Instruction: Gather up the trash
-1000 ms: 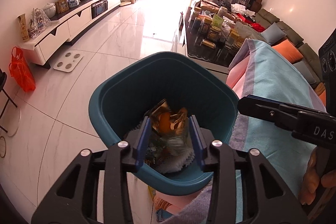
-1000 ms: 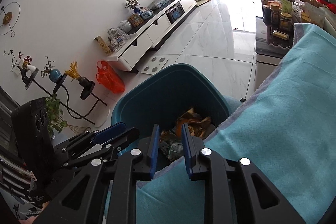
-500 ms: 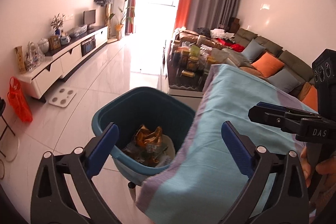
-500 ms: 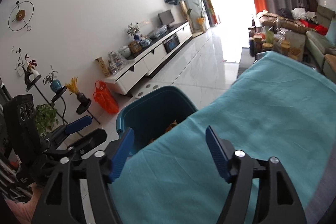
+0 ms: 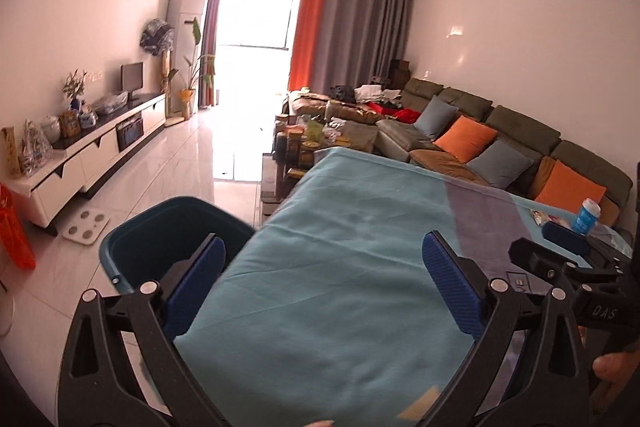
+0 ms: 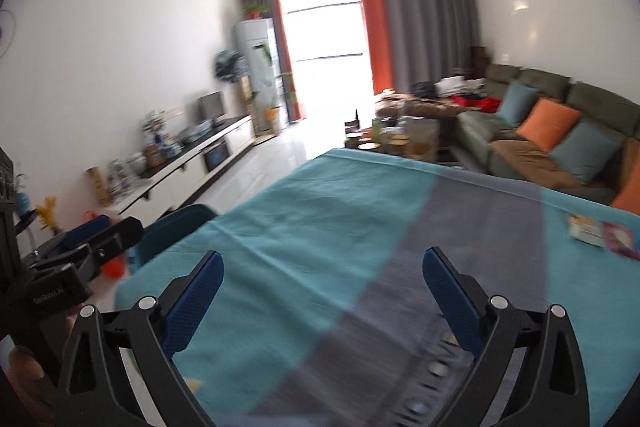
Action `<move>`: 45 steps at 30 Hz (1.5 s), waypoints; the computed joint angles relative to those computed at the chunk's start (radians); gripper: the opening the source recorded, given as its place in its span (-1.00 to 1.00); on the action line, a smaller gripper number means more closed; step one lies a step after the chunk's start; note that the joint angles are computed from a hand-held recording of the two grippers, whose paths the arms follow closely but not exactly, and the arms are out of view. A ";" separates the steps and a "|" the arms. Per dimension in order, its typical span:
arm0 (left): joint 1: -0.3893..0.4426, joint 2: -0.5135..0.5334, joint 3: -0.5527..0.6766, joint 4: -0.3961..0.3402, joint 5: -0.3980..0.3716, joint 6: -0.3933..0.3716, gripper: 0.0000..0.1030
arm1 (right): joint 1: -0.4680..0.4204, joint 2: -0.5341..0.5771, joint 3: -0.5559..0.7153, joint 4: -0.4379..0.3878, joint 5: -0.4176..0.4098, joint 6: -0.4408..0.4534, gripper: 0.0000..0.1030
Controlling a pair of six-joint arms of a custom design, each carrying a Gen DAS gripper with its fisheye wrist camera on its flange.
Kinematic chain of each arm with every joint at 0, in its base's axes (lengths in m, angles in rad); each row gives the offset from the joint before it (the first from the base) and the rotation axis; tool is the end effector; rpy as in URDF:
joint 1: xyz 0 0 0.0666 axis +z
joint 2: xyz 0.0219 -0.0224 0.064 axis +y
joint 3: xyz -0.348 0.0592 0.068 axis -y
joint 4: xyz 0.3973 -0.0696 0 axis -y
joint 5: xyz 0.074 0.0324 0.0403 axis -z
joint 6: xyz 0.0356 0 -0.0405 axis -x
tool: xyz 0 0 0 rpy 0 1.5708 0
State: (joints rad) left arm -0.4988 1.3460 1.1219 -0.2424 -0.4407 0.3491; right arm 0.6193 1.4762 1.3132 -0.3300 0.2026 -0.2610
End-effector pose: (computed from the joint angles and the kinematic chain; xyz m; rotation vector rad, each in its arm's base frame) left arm 0.4398 -0.2227 0.3488 -0.1239 1.9872 -0.0972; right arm 0.4478 0.3099 0.3673 -0.2446 2.0553 0.3364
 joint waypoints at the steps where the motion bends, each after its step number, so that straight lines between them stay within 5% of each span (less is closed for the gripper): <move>1: -0.018 0.015 0.014 0.007 -0.023 -0.015 0.89 | -0.006 -0.025 -0.032 0.012 0.026 -0.010 0.87; 7: -0.090 0.067 0.060 0.086 -0.092 -0.090 0.89 | -0.025 -0.162 -0.201 0.114 0.211 -0.010 0.87; 15: -0.146 0.105 0.093 0.165 -0.125 -0.167 0.89 | -0.037 -0.250 -0.304 0.185 0.326 -0.007 0.87; 29: -0.185 0.121 0.083 0.248 -0.157 -0.217 0.89 | -0.026 -0.306 -0.354 0.215 0.404 0.000 0.87; 45: -0.188 0.124 0.080 0.262 -0.160 -0.226 0.89 | -0.017 -0.319 -0.358 0.206 0.430 -0.008 0.87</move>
